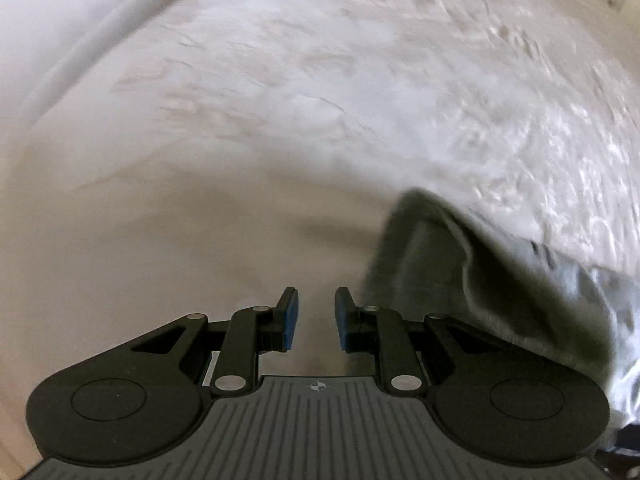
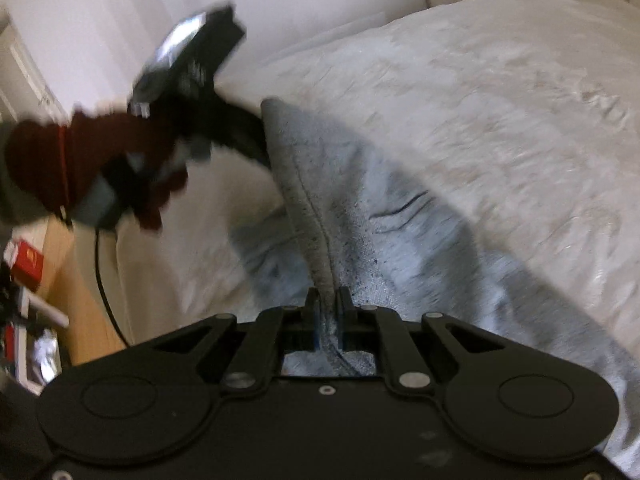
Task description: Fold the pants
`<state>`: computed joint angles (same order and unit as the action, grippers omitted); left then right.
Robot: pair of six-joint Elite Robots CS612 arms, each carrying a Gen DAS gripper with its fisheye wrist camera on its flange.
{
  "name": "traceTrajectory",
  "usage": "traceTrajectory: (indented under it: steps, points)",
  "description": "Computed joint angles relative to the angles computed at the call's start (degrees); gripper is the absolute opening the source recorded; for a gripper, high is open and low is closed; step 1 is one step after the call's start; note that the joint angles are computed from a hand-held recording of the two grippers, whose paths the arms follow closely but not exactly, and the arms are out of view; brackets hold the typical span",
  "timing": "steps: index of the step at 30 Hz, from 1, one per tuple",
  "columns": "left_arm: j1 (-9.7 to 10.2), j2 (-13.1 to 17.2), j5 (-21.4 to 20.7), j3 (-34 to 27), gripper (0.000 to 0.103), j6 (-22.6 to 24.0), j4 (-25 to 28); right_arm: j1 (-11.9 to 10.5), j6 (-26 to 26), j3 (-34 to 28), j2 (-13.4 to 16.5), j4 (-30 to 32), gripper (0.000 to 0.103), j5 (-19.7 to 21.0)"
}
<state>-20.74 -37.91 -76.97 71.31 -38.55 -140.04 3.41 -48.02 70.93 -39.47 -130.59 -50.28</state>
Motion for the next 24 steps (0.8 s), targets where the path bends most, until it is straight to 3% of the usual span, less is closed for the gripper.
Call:
traceTrajectory:
  steps: [6, 10, 15, 20, 24]
  points:
    - [-0.84, -2.67, 3.68, 2.94, 0.02, 0.7, -6.59, 1.05, -2.21, 2.72, -0.86, -1.23, 0.01, -2.46]
    - [-1.9, -2.55, 1.56, 2.82, 0.02, 5.19, -12.01, 1.49, -2.17, 3.97, -0.97, -2.57, 0.01, -3.88]
    - [-3.31, -0.86, -4.64, 1.31, 0.02, 11.89, -10.07, 1.96, -0.91, 5.13, -0.91, -4.53, 0.01, -5.62]
    - [-4.32, 0.21, -5.6, 2.2, 0.021, 16.06, -4.02, 2.38, 3.94, 6.27, -0.8, -7.75, 0.014, -5.98]
    - [-3.56, -0.05, -7.64, 3.76, 0.02, 14.8, -6.75, 1.06, 7.51, 8.29, -2.08, -10.52, 0.016, -4.31]
